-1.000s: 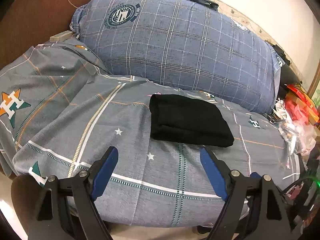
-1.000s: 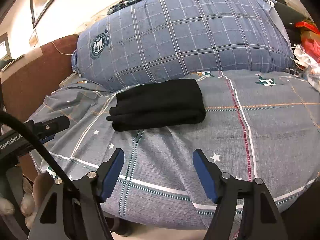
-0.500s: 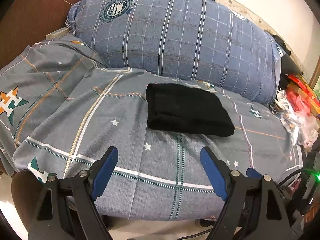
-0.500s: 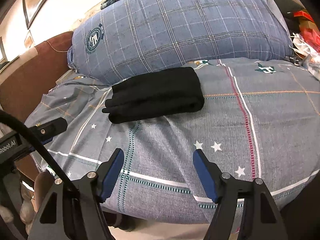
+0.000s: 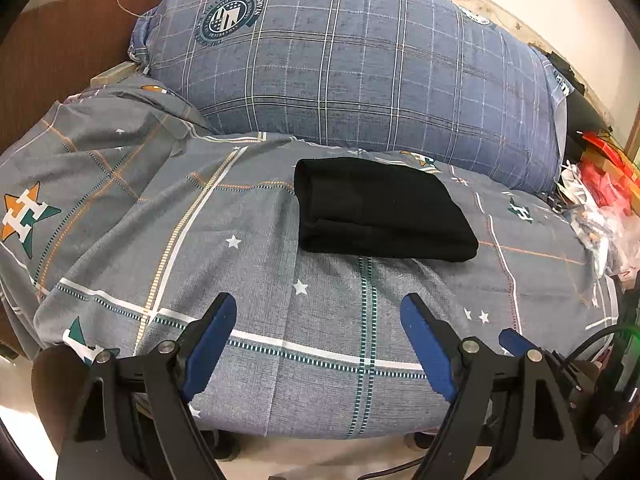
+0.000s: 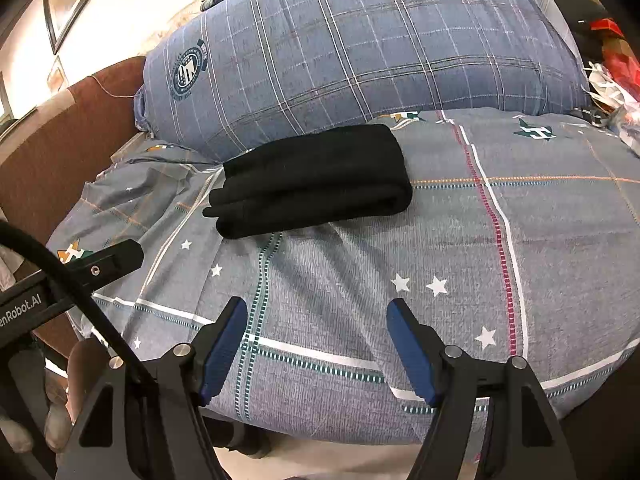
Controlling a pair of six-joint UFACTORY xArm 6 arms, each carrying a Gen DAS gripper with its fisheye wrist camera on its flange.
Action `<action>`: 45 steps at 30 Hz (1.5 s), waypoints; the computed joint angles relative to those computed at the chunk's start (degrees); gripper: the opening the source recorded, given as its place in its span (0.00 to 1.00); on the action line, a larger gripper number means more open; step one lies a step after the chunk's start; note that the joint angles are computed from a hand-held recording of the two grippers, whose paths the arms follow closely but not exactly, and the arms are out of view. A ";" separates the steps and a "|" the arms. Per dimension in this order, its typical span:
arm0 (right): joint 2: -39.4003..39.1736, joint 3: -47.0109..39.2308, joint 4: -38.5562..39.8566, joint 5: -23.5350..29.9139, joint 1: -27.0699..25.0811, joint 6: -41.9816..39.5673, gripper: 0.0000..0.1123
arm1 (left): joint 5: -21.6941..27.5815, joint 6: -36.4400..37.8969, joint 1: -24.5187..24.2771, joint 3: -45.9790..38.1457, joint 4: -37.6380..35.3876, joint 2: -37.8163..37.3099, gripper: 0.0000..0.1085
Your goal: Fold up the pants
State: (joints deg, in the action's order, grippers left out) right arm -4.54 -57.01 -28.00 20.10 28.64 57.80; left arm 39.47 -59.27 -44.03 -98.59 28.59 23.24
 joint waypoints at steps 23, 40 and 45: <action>1.67 -0.58 5.09 1.35 0.41 -4.01 0.71 | 2.14 0.18 -0.52 -1.02 1.04 1.09 0.77; 1.76 -1.21 3.85 4.75 1.06 -2.05 0.72 | -0.49 -3.20 0.35 4.13 1.89 -2.70 0.77; 1.57 -0.67 4.44 4.63 1.12 -1.98 0.73 | -0.89 -4.17 0.30 4.55 2.66 -2.94 0.77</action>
State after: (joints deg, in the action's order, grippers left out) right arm -2.97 -57.68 -23.55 24.72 29.76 55.82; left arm 38.58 -63.44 -43.72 -94.04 31.25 20.30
